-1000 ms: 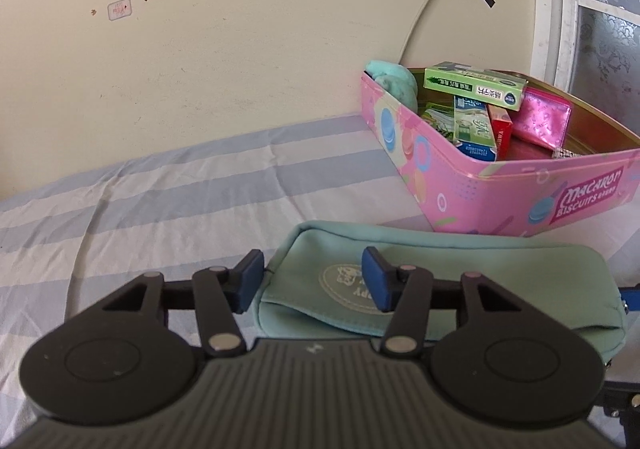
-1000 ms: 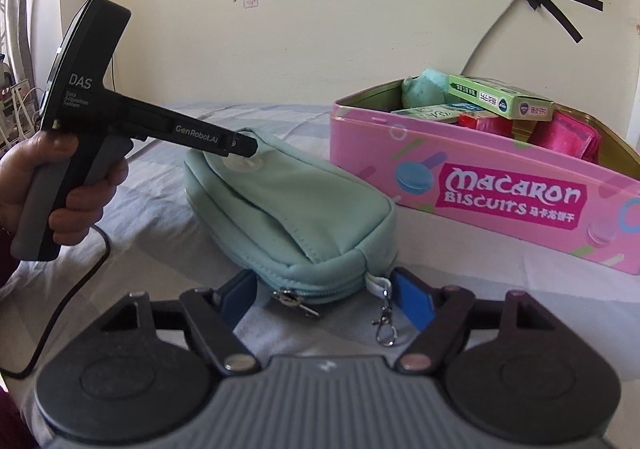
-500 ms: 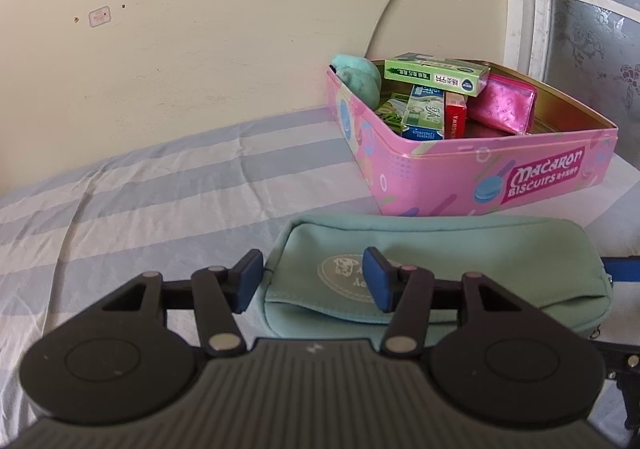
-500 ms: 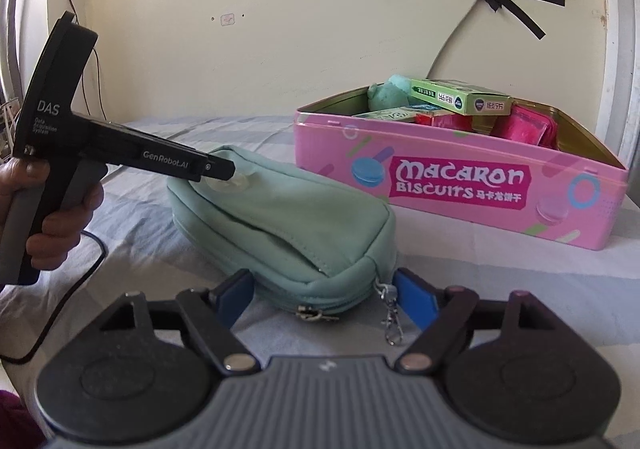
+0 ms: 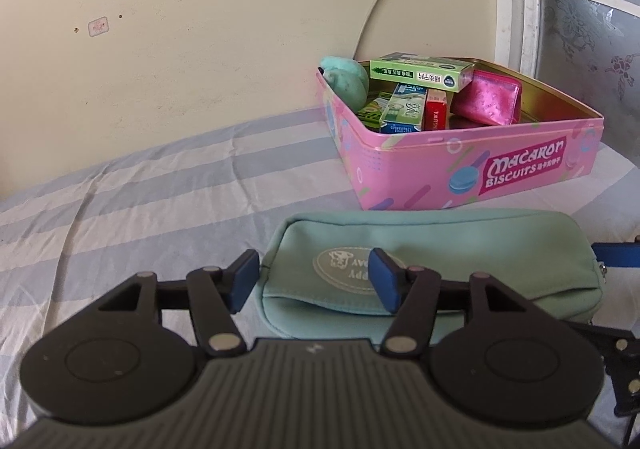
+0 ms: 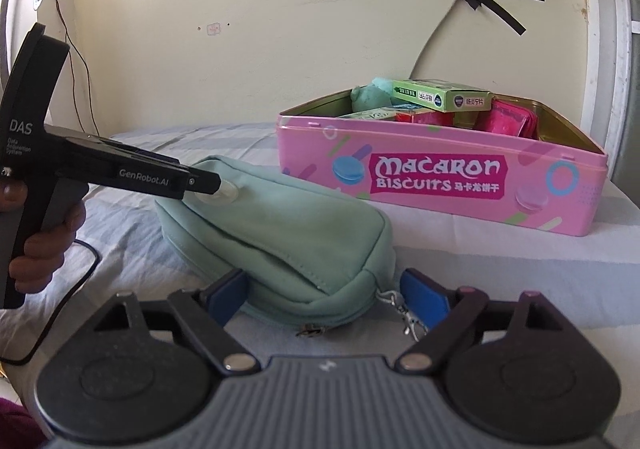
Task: Organize objects
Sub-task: 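Lift the pencil case and carry it over the tin with the right gripper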
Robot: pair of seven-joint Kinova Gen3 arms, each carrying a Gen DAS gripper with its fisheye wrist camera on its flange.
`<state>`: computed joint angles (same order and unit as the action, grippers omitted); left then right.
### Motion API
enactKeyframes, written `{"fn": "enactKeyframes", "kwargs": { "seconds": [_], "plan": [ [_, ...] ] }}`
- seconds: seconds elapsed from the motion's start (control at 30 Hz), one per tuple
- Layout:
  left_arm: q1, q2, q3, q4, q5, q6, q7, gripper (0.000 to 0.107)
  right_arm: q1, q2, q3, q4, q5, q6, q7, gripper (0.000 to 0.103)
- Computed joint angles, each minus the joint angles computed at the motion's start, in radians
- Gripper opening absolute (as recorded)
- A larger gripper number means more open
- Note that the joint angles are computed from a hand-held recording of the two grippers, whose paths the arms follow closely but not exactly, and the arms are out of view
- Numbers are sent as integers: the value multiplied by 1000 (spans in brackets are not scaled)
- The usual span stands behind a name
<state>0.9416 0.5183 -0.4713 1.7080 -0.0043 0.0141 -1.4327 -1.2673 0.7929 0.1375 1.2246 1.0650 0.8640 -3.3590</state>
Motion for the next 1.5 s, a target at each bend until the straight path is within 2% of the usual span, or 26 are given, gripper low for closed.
{"fn": "enactKeyframes", "kwargs": {
  "seconds": [0.1, 0.27, 0.33, 0.43, 0.63, 0.67, 0.8, 1.0, 1.13, 1.23, 1.3, 1.5],
  "plan": [
    [3, -2, -3, 9, 3, -10, -5, 64, 5, 4, -3, -8, -7, 1, 6, 89],
    [-34, -12, 32, 13, 12, -13, -19, 70, 8, 13, -4, -32, -28, 11, 32, 92],
    [-69, -19, 71, 16, 13, -16, -30, 70, 10, 16, -2, -38, -35, 11, 37, 93],
    [-86, -27, 84, 22, 16, -22, -42, 70, 13, 21, 0, -51, -50, 13, 50, 94],
    [-74, -26, 28, 21, 50, -22, -44, 73, 18, 30, 7, -71, -77, 18, 69, 99],
    [-77, -26, 25, 21, 55, -24, -42, 77, 19, 30, 9, -74, -80, 17, 70, 99],
    [-110, -27, 41, 11, 59, -17, -41, 77, 24, 40, 12, -97, -95, 16, 85, 99],
    [-115, -21, 33, 6, 62, -31, -48, 77, 29, 65, 19, -155, -129, 35, 148, 99],
    [-98, -13, 4, 3, 82, -40, -54, 78, 30, 69, 28, -161, -143, 32, 159, 100],
    [-121, -15, 23, 0, 88, -43, -64, 80, 31, 72, 32, -167, -152, 33, 170, 101],
    [-121, -14, 21, 2, 97, -52, -68, 86, 32, 74, 33, -171, -158, 33, 176, 101],
    [-134, -11, 37, -8, 110, -42, -90, 86, 33, 75, 38, -174, -170, 28, 192, 101]
  ]
}}
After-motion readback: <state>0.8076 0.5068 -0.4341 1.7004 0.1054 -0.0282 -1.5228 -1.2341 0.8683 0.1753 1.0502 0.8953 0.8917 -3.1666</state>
